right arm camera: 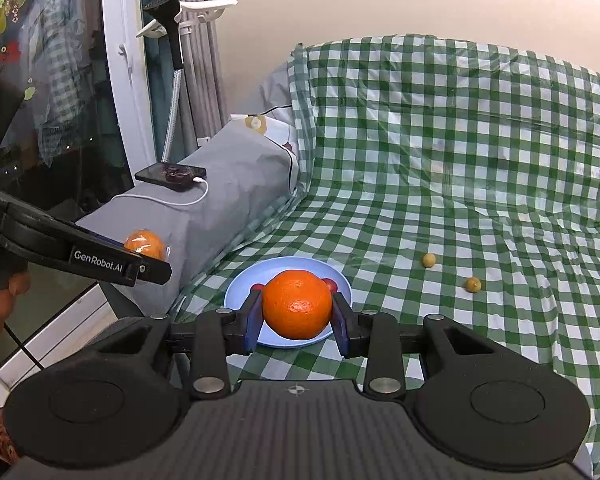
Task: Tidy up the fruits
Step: 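Carry the wrapped orange and mandarin over the blue plate with both tools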
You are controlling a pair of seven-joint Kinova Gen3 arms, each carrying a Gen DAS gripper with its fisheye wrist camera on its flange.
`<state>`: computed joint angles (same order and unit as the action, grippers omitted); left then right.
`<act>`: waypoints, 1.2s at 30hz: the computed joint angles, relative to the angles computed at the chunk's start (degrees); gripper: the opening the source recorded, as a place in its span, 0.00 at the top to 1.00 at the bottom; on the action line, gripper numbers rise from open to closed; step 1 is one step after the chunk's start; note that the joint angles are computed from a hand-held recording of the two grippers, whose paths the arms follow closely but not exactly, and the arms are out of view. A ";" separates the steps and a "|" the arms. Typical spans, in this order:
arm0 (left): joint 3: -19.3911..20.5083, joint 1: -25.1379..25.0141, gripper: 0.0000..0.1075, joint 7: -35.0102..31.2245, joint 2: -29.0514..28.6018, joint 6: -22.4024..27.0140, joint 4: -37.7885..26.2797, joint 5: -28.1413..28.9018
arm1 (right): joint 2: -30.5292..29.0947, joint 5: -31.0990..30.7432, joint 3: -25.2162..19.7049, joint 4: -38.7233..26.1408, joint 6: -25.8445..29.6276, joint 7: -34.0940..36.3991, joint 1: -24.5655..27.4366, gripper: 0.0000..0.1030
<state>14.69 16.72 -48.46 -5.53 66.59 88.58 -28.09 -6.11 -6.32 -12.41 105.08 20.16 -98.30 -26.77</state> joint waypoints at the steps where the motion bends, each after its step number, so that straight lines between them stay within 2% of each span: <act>1: 0.05 0.00 0.63 0.21 0.02 0.04 0.02 -0.02 | 0.19 -0.11 0.12 -0.10 0.05 0.32 -0.09 0.64; 11: -1.43 -1.00 0.63 -0.93 1.10 -0.80 -0.19 0.74 | 2.50 -0.92 0.45 -1.71 1.30 1.48 -0.17 0.64; 18: -3.24 -1.69 0.63 -1.66 3.56 -1.01 -1.33 1.30 | 6.38 -2.83 0.60 -5.15 3.00 3.91 -0.12 0.64; 24: -5.59 -2.39 0.63 -3.19 6.39 -2.27 -2.79 2.51 | 11.21 -3.65 0.49 -9.45 5.83 4.44 0.09 0.64; 32: -8.61 -3.11 0.63 -8.29 12.65 -3.48 -6.43 4.95 | 19.05 0.30 1.60 -15.49 6.75 0.75 -1.84 0.64; 36: -10.12 -3.81 0.63 -11.27 16.67 -4.19 -8.81 8.02 | 23.51 1.29 1.78 -19.25 8.29 0.26 -2.16 0.64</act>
